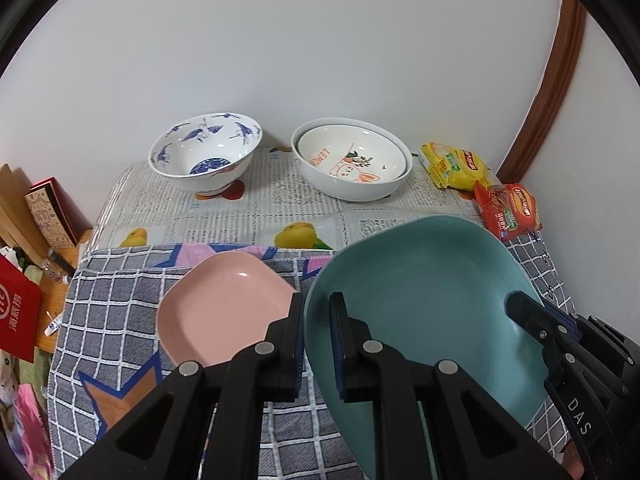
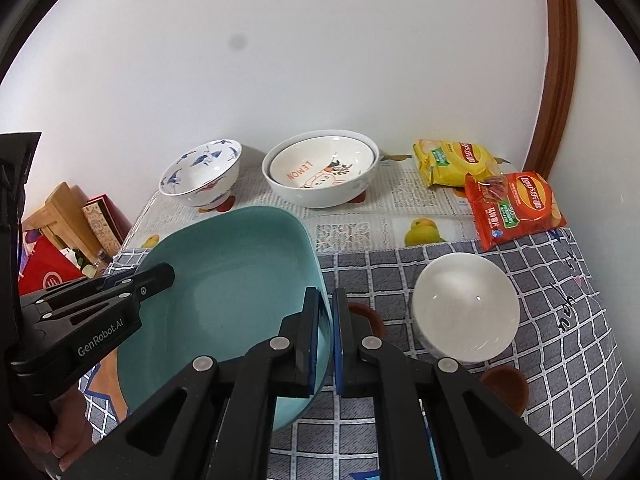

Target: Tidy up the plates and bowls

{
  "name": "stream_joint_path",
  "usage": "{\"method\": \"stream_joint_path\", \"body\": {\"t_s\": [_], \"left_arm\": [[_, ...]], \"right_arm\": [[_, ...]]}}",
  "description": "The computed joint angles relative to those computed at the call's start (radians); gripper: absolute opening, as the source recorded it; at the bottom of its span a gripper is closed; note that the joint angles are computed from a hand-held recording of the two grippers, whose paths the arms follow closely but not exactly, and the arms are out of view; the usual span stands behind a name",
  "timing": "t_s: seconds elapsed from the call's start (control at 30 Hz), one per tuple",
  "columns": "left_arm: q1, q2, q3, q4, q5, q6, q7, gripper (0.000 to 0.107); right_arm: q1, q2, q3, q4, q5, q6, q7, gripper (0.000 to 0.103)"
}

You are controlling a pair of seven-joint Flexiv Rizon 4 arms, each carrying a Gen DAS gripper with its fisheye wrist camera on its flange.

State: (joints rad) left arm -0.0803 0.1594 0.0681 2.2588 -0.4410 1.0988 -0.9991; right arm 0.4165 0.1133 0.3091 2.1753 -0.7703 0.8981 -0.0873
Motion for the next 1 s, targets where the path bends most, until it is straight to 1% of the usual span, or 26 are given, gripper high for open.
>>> {"method": "stream_joint_path", "body": {"t_s": [0.23, 0.5, 1.0], "left_arm": [[0.016, 0.012, 0.019, 0.004, -0.007, -0.008, 0.022, 0.012], [0.042, 0.011, 0.031, 0.004, -0.001, -0.010, 0.040, 0.012], [0.068, -0.015, 0.041, 0.002, -0.049, -0.009, 0.083, 0.012]], "right_arm": [[0.022, -0.026, 0.006, -0.026, -0.023, -0.011, 0.014, 0.006], [0.044, -0.065, -0.004, -0.050, -0.041, 0.009, 0.040, 0.007], [0.087, -0.131, -0.026, -0.106, -0.055, -0.005, 0.024, 0.007]]}}
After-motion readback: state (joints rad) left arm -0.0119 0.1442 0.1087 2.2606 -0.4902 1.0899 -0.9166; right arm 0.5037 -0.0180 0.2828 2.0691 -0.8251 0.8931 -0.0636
